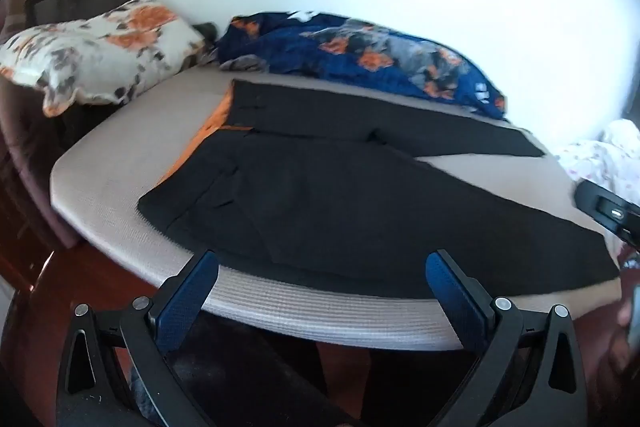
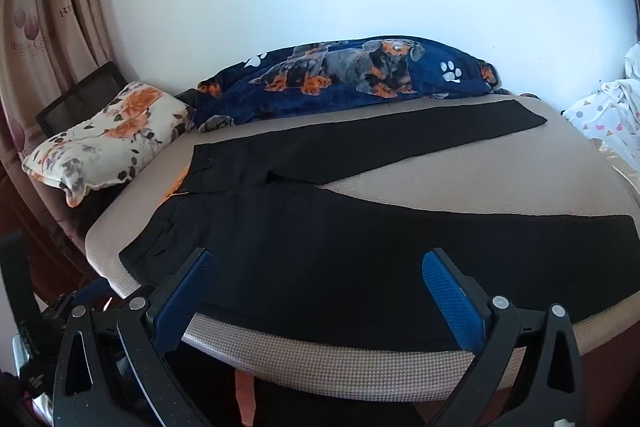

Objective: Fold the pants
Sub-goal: 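Move both grippers over the black trousers toward the waistband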

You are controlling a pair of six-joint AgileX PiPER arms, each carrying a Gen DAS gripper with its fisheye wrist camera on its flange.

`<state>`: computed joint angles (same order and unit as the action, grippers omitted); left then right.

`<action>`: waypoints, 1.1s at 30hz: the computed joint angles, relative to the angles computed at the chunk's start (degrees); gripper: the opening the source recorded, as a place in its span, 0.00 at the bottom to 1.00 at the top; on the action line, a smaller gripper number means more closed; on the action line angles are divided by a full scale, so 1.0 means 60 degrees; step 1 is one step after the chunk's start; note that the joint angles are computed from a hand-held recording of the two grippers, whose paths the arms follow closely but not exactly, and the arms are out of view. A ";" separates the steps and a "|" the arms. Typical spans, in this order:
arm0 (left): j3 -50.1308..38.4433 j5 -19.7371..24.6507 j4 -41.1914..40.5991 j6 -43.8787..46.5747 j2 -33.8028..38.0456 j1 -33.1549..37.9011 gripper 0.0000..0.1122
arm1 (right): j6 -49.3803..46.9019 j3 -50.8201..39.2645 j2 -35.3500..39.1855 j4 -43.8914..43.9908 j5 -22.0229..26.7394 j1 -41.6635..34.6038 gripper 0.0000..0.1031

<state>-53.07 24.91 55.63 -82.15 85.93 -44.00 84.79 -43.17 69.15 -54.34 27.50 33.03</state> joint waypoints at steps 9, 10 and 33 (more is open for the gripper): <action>0.0041 -0.1084 -0.0882 0.1588 -0.0225 -0.0051 0.92 | -0.0250 -0.0149 -0.0011 0.0144 0.0116 0.0066 1.00; -0.0041 -0.0985 -0.0969 0.1736 -0.0184 -0.0038 0.92 | -0.0233 -0.0127 0.0013 0.0184 0.0045 0.0022 1.00; -0.3445 -0.0237 -0.2011 0.4739 0.2480 0.2559 0.91 | 0.0353 -0.1508 0.1485 -0.1828 0.0163 -0.0508 1.00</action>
<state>-73.74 23.49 43.57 -53.72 100.81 -28.65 86.91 -52.22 78.06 -65.30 28.48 29.98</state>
